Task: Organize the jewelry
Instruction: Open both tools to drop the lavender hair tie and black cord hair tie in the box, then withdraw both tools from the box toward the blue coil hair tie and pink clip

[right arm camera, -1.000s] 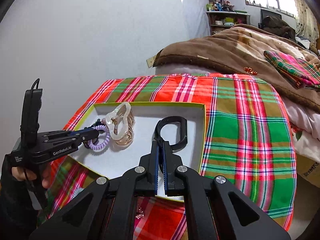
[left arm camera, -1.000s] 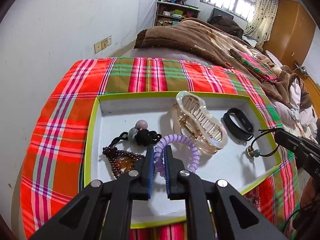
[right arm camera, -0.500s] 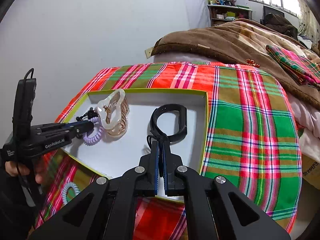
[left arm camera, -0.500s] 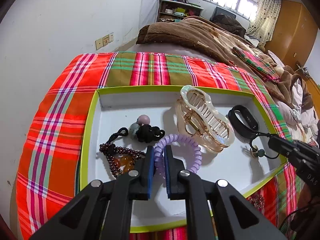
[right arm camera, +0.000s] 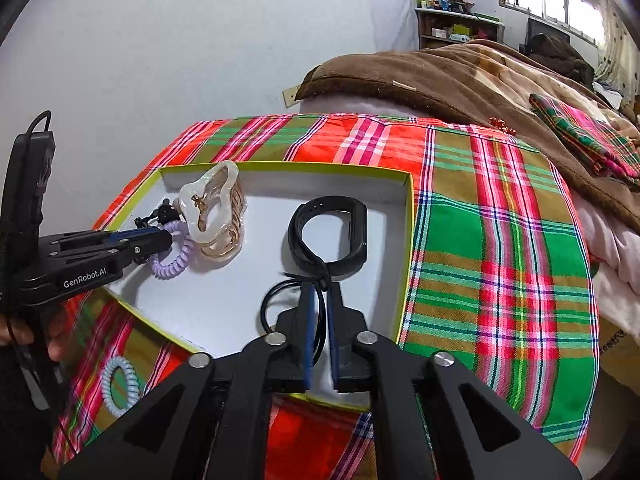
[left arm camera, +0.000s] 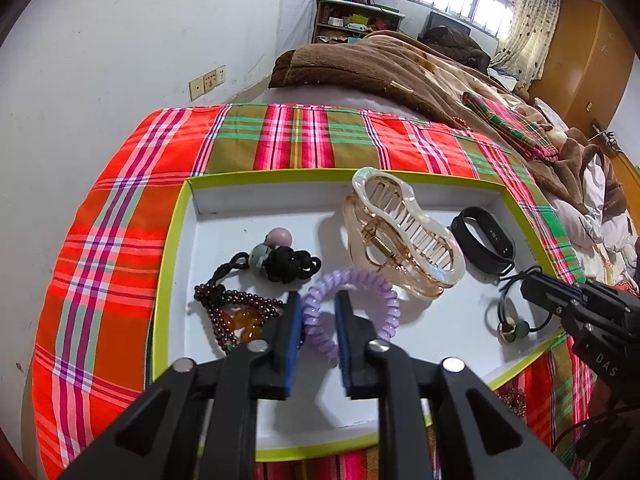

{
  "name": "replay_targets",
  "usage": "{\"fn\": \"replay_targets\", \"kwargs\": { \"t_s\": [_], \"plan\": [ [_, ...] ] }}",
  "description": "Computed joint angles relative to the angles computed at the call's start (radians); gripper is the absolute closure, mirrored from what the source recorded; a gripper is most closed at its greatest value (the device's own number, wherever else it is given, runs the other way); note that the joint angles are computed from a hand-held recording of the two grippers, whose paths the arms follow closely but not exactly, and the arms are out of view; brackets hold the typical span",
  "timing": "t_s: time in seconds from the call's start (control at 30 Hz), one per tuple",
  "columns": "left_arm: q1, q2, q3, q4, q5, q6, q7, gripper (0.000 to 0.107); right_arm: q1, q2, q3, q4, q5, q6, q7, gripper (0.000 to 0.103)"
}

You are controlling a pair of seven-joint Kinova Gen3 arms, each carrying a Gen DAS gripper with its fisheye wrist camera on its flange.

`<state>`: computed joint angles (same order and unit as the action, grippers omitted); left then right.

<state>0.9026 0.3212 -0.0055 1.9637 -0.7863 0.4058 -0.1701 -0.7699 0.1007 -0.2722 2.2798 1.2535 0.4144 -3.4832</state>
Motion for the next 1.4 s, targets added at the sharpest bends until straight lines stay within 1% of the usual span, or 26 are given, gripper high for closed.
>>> {"fn": "replay_targets", "kwargs": {
  "t_s": [0.03,0.1,0.17,0.2,0.3,0.37,0.43,0.47,0.5,0.63,0.77,0.9,1.0,1.07,1.2,1.33,1.37,1.4],
  "plan": [
    [0.000,0.000,0.002,-0.002,0.002,0.003,-0.002,0.081,-0.004,0.002,-0.003,-0.002,-0.006,0.011,0.005,0.091],
    [-0.001,-0.001,0.009,-0.005,0.006,0.008,-0.008,0.080,-0.013,0.005,-0.008,-0.010,-0.023,0.039,0.018,0.090],
    [-0.001,-0.001,0.012,-0.005,0.008,0.010,-0.009,0.075,-0.020,0.003,-0.009,-0.007,-0.012,0.048,0.001,0.088],
    [0.000,-0.003,0.012,-0.004,0.008,0.010,-0.008,0.074,-0.021,0.001,-0.010,-0.006,-0.010,0.048,-0.004,0.086],
    [0.002,-0.006,0.011,0.000,0.006,0.007,-0.001,0.073,-0.026,0.002,-0.014,-0.009,-0.018,0.066,-0.006,0.086],
    [0.006,-0.011,0.010,0.003,-0.001,0.007,0.006,0.070,-0.030,0.001,-0.017,-0.009,-0.022,0.075,-0.006,0.084],
    [0.007,-0.016,0.010,0.008,-0.007,0.005,0.015,0.067,-0.038,0.001,-0.022,-0.011,-0.024,0.096,-0.011,0.077],
    [0.006,-0.020,0.012,0.009,-0.008,0.006,0.018,0.066,-0.041,0.000,-0.024,-0.011,-0.026,0.104,-0.014,0.070],
    [0.006,-0.024,0.014,0.012,-0.011,0.005,0.022,0.066,-0.043,-0.001,-0.025,-0.011,-0.024,0.109,-0.019,0.067],
    [0.026,-0.043,0.013,0.027,-0.060,0.012,0.068,0.058,-0.056,-0.015,-0.038,-0.002,-0.008,0.131,-0.056,0.067],
    [0.034,-0.069,0.034,0.046,-0.111,0.030,0.133,0.057,-0.068,-0.033,-0.059,0.007,-0.005,0.156,-0.079,0.066],
    [0.061,-0.096,0.068,0.064,-0.197,0.089,0.226,0.054,-0.089,-0.055,-0.087,0.018,-0.011,0.194,-0.111,0.066],
    [0.055,-0.119,0.102,0.083,-0.233,0.105,0.277,0.054,-0.107,-0.069,-0.111,0.024,-0.021,0.227,-0.132,0.066],
    [0.058,-0.129,0.128,0.091,-0.261,0.134,0.311,0.053,-0.121,-0.075,-0.127,0.029,-0.023,0.248,-0.151,0.066],
    [0.049,-0.151,0.183,0.116,-0.298,0.166,0.365,0.052,-0.158,-0.087,-0.162,0.039,-0.040,0.298,-0.187,0.066],
    [0.028,-0.165,0.240,0.136,-0.303,0.197,0.394,0.052,-0.190,-0.094,-0.186,0.053,-0.047,0.332,-0.234,0.065],
    [0.022,-0.172,0.250,0.147,-0.308,0.193,0.408,0.052,-0.196,-0.095,-0.189,0.056,-0.047,0.337,-0.246,0.059],
    [0.018,-0.180,0.258,0.160,-0.318,0.188,0.429,0.052,-0.202,-0.096,-0.194,0.062,-0.045,0.338,-0.265,0.050]
  ]
}}
